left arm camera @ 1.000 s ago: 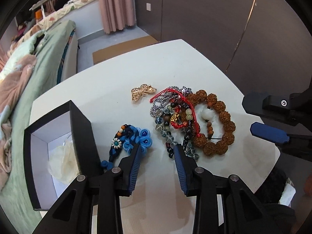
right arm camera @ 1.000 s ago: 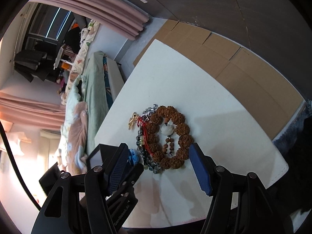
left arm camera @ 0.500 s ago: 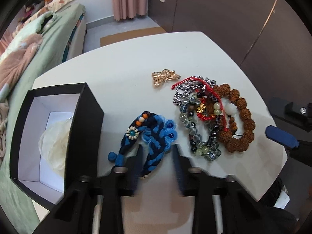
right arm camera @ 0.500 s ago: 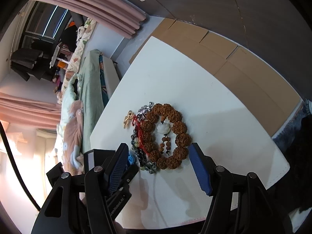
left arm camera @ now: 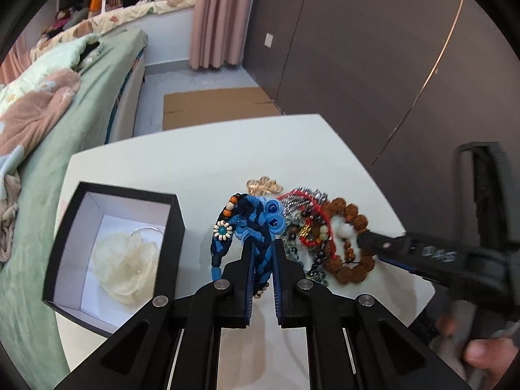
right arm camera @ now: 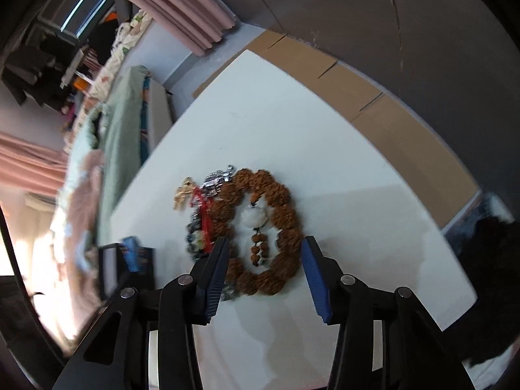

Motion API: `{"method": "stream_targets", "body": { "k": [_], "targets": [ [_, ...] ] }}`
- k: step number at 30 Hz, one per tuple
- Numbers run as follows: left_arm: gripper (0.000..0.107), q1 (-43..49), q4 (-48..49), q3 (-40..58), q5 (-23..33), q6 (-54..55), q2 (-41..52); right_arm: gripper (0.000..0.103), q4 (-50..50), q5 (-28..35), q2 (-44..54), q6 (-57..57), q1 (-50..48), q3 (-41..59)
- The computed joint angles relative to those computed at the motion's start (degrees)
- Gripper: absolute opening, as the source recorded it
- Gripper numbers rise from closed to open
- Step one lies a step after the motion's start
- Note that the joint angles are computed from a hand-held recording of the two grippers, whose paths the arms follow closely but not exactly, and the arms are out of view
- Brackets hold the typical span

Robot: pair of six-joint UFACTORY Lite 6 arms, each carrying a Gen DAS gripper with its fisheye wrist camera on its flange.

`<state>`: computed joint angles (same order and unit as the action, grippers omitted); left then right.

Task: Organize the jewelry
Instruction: 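Drop the blue bracelet into the box with the left tool while the right lifts the brown bracelet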

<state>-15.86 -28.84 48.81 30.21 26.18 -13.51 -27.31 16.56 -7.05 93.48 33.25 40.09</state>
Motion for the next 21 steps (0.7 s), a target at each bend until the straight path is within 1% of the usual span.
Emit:
{"method": "stream_targets", "body": {
  "k": [4,7,8,9,11,14,16,18,21],
  "targets": [
    [0.01,1.9,-2.3,1.0,1.8,2.4,-1.4,0.048,-1.0,4.5,2.2,0.1,0.5,2.6],
    [0.01,3.6,-3.5,1.7,3.7,3.8,-2.8,0.048,0.3,6.8,4.9,-2.5,0.7,4.8],
    [0.01,4.4,-4.1,2.2,4.5,4.4,-3.0,0.042,-1.0,8.1,5.5,-1.8,1.3,5.6],
    [0.01,5.2,-4.7,2.6,5.2,5.2,-3.2,0.021,-0.2,8.5,6.6,-3.5,1.3,6.5],
    [0.01,6.7,-5.6,3.3,6.5,6.2,-3.7,0.021,-0.6,8.7,6.1,-3.7,1.5,6.5],
    [0.01,9.8,-5.5,4.6,8.9,6.7,-4.9,0.021,-2.1,5.2,1.4,-1.8,1.0,3.1],
    [0.01,11.7,-5.0,5.7,10.5,6.7,-5.6,0.021,-6.6,1.9,-2.8,2.8,1.2,0.6],
    [0.01,13.6,-4.7,7.0,12.5,7.0,-6.4,0.021,-15.2,-0.2,-6.8,11.0,2.6,-0.9],
    [0.01,16.1,-4.1,9.8,15.6,7.3,-7.2,0.02,-29.4,-1.3,-9.6,24.6,5.5,-1.7]
  ]
}}
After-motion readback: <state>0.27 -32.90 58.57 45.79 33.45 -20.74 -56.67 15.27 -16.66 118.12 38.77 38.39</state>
